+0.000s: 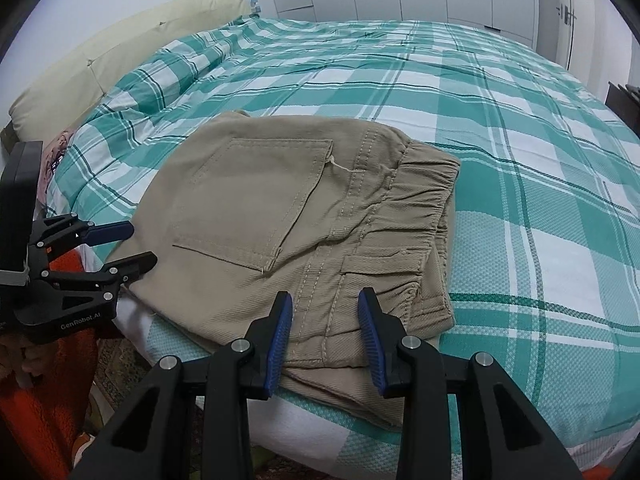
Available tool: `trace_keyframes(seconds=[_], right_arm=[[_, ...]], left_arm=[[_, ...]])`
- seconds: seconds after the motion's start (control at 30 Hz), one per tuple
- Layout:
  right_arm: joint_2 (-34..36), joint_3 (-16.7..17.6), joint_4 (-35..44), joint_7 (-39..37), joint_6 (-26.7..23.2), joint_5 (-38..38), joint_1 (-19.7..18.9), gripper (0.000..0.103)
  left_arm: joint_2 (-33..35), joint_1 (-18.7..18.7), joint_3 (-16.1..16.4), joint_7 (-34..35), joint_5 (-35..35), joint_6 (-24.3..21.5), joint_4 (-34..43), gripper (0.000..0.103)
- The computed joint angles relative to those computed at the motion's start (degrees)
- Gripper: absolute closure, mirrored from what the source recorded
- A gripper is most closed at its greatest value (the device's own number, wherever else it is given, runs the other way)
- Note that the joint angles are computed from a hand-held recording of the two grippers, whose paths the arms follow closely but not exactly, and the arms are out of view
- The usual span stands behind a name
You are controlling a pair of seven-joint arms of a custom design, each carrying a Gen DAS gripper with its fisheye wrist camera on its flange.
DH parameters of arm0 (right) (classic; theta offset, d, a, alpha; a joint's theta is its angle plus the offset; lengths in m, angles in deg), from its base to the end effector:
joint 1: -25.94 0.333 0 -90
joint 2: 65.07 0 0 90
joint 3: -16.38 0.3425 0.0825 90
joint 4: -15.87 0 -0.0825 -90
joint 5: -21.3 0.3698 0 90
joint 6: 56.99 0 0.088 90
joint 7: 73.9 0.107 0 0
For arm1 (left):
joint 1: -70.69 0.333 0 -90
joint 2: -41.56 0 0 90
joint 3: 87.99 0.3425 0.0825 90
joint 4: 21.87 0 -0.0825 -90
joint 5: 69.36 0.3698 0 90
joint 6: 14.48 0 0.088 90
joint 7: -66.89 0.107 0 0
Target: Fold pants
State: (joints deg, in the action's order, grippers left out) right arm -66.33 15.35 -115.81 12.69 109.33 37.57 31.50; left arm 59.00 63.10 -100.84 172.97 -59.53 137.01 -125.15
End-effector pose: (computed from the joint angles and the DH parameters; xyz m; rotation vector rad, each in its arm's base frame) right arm 0.5421 0.0260 0.4633 -1.7013 1.9112 -0.4325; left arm 0.6323 -0.2232 0.4746 -1.0873 2.4542 -0.4965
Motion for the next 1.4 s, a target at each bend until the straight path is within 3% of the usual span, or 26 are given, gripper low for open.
trace_keyframes(seconds=[0.2, 0.3, 0.37, 0.43, 0.47, 0.5, 0.53, 0.6, 0.7, 0.77, 0.87, 1.0, 1.1, 1.13, 1.17, 1.2, 1.27, 1.33, 1.4], right_arm=[[-0.12, 0.0, -0.12, 0.11, 0.1, -0.38, -0.01, 0.068], [-0.53, -0.06, 0.53, 1.48, -1.42, -1.79, -0.25, 0.068], [-1.92, -0.47, 0.91, 0.4, -2.13, 1.19, -0.29, 0.066], [-5.22, -1.82, -1.48, -3.12, 3.12, 9.9, 0.27, 0.05], [-6.07, -2.25, -2.35, -3.34, 5.0, 11.96, 0.24, 0.037], [-6.77, -4.4, -2.69, -5.3, 5.69, 17.97, 1.06, 0.032], [-6.8, -5.81, -2.21, -6.88, 4.1, 21.83, 1.47, 0.032], [-5.03, -9.37, 0.54, -10.27, -4.14, 31.72, 0.82, 0.034], [-1.7, -10.59, 3.98, -17.02, -12.88, 41.96, -1.46, 0.037], [1.14, -10.17, 6.85, -18.54, -18.82, 43.67, -3.34, 0.037], [3.82, -7.99, 8.72, -14.79, -20.46, 40.66, -5.25, 0.037], [8.22, -5.21, 12.55, -16.87, -27.03, 46.41, -8.79, 0.036], [10.69, -3.51, 14.24, -15.59, -27.82, 46.93, -9.81, 0.037], [11.08, -3.16, 14.58, -15.35, -27.56, 46.67, -10.04, 0.038], [11.66, -2.89, 15.3, -14.32, -27.3, 45.33, -10.01, 0.045], [11.98, -2.81, 16.14, -12.31, -27.21, 42.03, -9.68, 0.053], [11.37, -2.63, 17.01, -8.16, -25.11, 33.07, -7.99, 0.06], [10.5, -2.68, 17.8, -4.71, -22.74, 22.56, -6.01, 0.067], [9.1, -2.93, 18.45, 0.68, -20.0, 9.25, -3.14, 0.071]], left_arm=[[-0.1, 0.42, -0.41, 0.05, -1.26, -0.81, 0.53, 0.049], [-0.39, 5.55, -4.43, 6.82, -14.54, -5.9, 3.52, 0.03], [-0.46, 7.85, -5.04, 9.67, -22.44, -6.57, 5.03, 0.017], [1.17, 8.12, -3.56, 8.15, -24.72, -7.65, 8.16, 0.014], [2.8, 7.91, -2.72, 6.44, -24.64, -9.6, 10.73, 0.014], [5.19, 7.72, -1.82, 3.82, -24.33, -12.86, 14.41, 0.014], [7.05, 7.96, -1.65, 2.26, -24.77, -15.5, 17.12, 0.014], [11.26, 8.94, -2.41, 0.85, -26.68, -21.56, 23.09, 0.014], [15.79, 8.58, -3.16, 0.5, -26.59, -27.05, 29.32, 0.015], [18.37, 7.92, -3.65, 0.12, -26.35, -30.32, 33.03, 0.015], [20.42, 7.38, -4.33, 0.33, -26.54, -33.94, 36.12, 0.015], [23.92, 5.91, -4.77, 0.27, -26.38, -38.71, 41.29, 0.014], [25.7, 5.2, -4.51, -2.69, -26.95, -40.08, 43.9, 0.012], [25.37, 4.86, -4.16, -3.96, -26.71, -39.61, 43.59, 0.017], [24.89, 4.86, -4.2, -4.08, -26.62, -39.27, 43.0, 0.03], [23.51, 4.22, -3.63, -4.25, -25.37, -37.89, 41.36, 0.036], [20.13, 3.09, -2.79, -2.88, -22.32, -34.26, 37.14, 0.078], [17.41, 1.96, -2.27, -1.63, -19.25, -31.44, 34.41, 0.087], [15.36, 1.58, -2.29, -0.7, -17.83, -28.71, 32.81, 0.089]])
